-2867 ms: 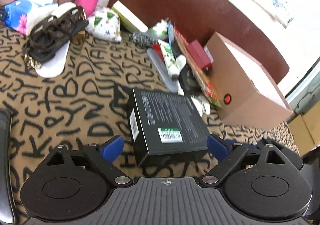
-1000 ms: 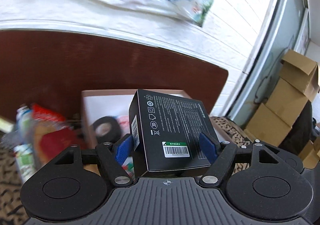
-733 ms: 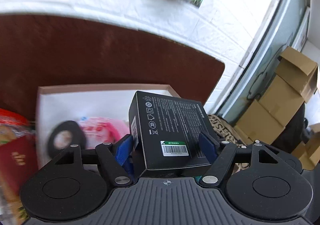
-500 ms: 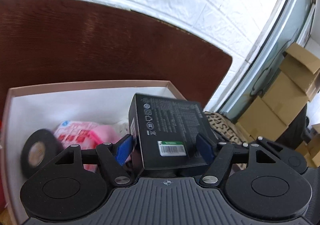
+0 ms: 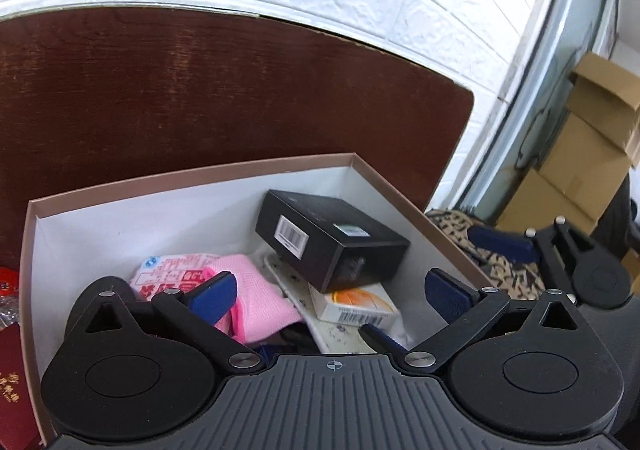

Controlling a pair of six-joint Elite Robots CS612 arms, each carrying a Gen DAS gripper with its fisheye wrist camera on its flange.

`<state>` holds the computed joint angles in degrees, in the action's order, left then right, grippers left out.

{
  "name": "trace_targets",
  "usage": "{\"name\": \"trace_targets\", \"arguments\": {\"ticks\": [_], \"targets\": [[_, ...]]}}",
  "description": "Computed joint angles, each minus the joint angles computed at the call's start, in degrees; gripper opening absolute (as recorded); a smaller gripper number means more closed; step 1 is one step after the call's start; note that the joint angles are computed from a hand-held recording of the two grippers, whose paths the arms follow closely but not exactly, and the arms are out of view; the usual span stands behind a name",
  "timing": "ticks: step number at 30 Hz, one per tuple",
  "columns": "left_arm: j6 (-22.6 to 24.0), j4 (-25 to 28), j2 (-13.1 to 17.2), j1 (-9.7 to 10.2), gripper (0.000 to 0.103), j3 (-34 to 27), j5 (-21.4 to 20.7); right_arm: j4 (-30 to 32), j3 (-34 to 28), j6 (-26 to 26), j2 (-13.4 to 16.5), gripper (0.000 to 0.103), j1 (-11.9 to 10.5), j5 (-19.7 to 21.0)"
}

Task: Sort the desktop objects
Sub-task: 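Open the left gripper to release the black box in the box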

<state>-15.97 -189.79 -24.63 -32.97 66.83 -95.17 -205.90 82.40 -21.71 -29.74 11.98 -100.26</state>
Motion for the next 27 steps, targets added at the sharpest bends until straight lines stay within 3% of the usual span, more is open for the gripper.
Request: {"name": "trace_targets", "arguments": {"ticks": [8,17,27], "targets": [[2.9,-2.5,-2.3,-0.95,0.103,4.7,1.7,-1.5,3.7,0.7,-1.9,0.103,0.4,1.4],[3.0,-6.6,-6.2,-2.30,0.103,11.9,5.6,-3.4,6.2,3.9,-3.8,0.103,0.4,3.4],[-0.4,-14.6,-11.0,-4.21,0.103,23.1,11.8,-9.6,11.9,12.3,-6.0,0.103,1.6,8.7]]}}
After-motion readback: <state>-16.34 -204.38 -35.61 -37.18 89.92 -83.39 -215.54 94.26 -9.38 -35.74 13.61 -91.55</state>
